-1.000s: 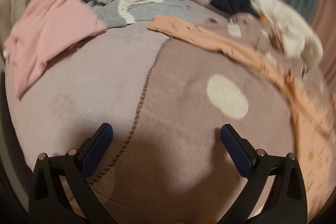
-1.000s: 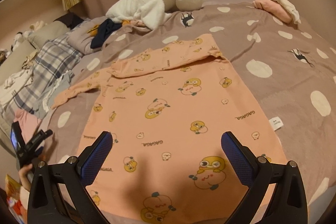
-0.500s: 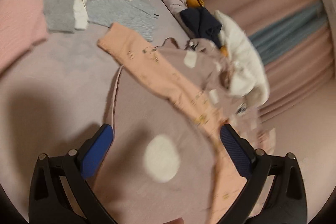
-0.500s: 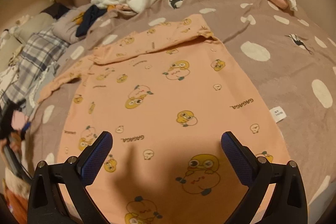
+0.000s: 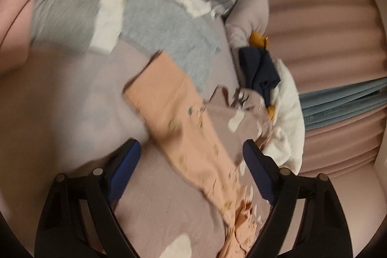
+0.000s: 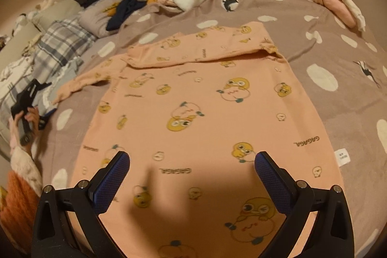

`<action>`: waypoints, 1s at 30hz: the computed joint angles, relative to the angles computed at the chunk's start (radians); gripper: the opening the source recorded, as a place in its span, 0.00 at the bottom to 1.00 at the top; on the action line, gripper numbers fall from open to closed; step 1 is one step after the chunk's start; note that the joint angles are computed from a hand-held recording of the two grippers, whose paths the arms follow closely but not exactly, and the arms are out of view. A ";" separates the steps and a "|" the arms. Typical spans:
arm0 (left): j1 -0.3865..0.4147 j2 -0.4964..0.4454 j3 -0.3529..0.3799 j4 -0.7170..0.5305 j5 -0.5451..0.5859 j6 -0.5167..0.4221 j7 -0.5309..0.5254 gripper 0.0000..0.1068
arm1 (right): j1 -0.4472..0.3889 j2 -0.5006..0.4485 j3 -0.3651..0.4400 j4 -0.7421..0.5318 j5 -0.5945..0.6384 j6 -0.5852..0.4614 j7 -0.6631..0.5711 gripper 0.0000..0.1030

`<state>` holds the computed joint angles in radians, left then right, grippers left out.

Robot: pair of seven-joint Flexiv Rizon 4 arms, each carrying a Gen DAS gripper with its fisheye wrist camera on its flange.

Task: Fold small clothes
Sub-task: 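Grasp the other sleeve cuff with the left tool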

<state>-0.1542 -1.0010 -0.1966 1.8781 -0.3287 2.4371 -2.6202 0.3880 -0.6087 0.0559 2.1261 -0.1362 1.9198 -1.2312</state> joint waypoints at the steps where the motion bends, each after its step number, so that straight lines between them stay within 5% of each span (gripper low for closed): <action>1: -0.009 0.002 0.013 -0.004 -0.015 -0.007 0.017 0.71 | 0.003 -0.001 -0.006 -0.005 0.003 -0.014 0.004 1.00; 7: 0.034 -0.049 -0.006 -0.050 0.017 -0.013 -0.010 0.37 | 0.025 -0.021 -0.032 -0.042 0.025 -0.065 0.047 1.00; 12: 0.094 -0.061 -0.037 -0.031 0.136 0.014 -0.055 0.34 | 0.039 -0.035 -0.041 -0.062 0.016 -0.106 0.078 1.00; 15: 0.077 -0.003 -0.025 -0.004 0.130 -0.106 0.005 0.38 | 0.032 -0.042 -0.028 -0.071 0.003 -0.125 0.092 1.00; 17: 0.039 0.038 -0.001 0.009 0.085 -0.175 0.050 0.48 | 0.105 -0.040 -0.102 -0.061 0.016 -0.119 0.097 1.00; 19: -0.005 0.033 0.021 0.013 0.039 -0.111 0.047 0.76 | 0.129 -0.041 -0.125 -0.059 0.020 -0.118 0.098 1.00; 21: -0.033 0.016 0.034 -0.004 -0.013 -0.059 0.046 0.86 | 0.123 -0.042 -0.119 -0.060 0.014 -0.116 0.093 1.00; 30: -0.213 -0.020 0.156 -0.127 -0.414 -0.141 0.261 0.86 | 0.039 -0.062 -0.046 -0.082 -0.001 -0.094 0.092 1.00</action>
<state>-0.3675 -1.0212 -0.0403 1.7515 -0.7426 2.2960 -2.3596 0.4274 -0.6703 0.0103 2.0437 -0.1375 1.8257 -1.1391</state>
